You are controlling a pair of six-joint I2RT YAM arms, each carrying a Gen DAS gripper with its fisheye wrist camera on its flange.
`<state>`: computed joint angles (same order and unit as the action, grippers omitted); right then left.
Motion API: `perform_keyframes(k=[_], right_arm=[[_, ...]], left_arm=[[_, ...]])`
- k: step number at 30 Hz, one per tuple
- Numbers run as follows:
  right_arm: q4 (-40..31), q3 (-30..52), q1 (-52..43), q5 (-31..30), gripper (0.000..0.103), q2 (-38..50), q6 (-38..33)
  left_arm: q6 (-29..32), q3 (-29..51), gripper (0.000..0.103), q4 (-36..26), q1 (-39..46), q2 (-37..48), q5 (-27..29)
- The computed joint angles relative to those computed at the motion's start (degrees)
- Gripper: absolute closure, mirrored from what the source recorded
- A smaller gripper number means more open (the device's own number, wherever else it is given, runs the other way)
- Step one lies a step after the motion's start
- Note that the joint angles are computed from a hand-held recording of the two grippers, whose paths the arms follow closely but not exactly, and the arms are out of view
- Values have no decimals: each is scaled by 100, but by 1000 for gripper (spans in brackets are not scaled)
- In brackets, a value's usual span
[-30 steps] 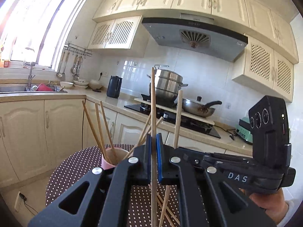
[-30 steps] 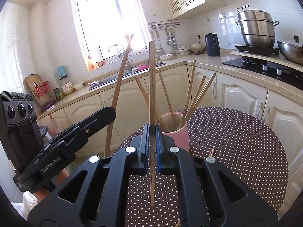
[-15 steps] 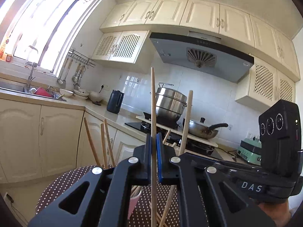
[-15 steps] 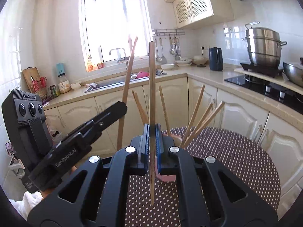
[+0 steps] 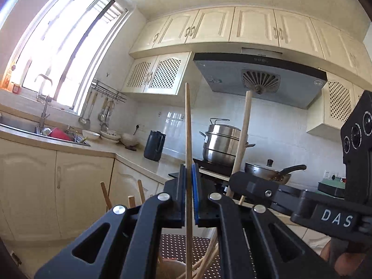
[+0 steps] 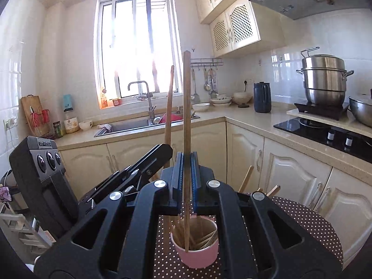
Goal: Organize utensils
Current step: 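Lift both held chopsticks upright and carry them over the pink cup, then lower both chopsticks into the pink cup and open both tools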
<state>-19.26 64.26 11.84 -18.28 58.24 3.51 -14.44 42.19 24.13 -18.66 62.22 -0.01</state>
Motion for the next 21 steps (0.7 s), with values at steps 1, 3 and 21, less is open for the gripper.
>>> perform_keyframes(k=[1,3,21], right_arm=[[-6,10,0,9,96,43,-27],[170,-104,-31,-12,96,52,-12],[391,-582,-117,-202,96,195,-83]], left_arm=[[-16,31,98,25,22,105,11],[-12,3,98,173,21,272,-54],[49,-211,98,693,81,617,-337]])
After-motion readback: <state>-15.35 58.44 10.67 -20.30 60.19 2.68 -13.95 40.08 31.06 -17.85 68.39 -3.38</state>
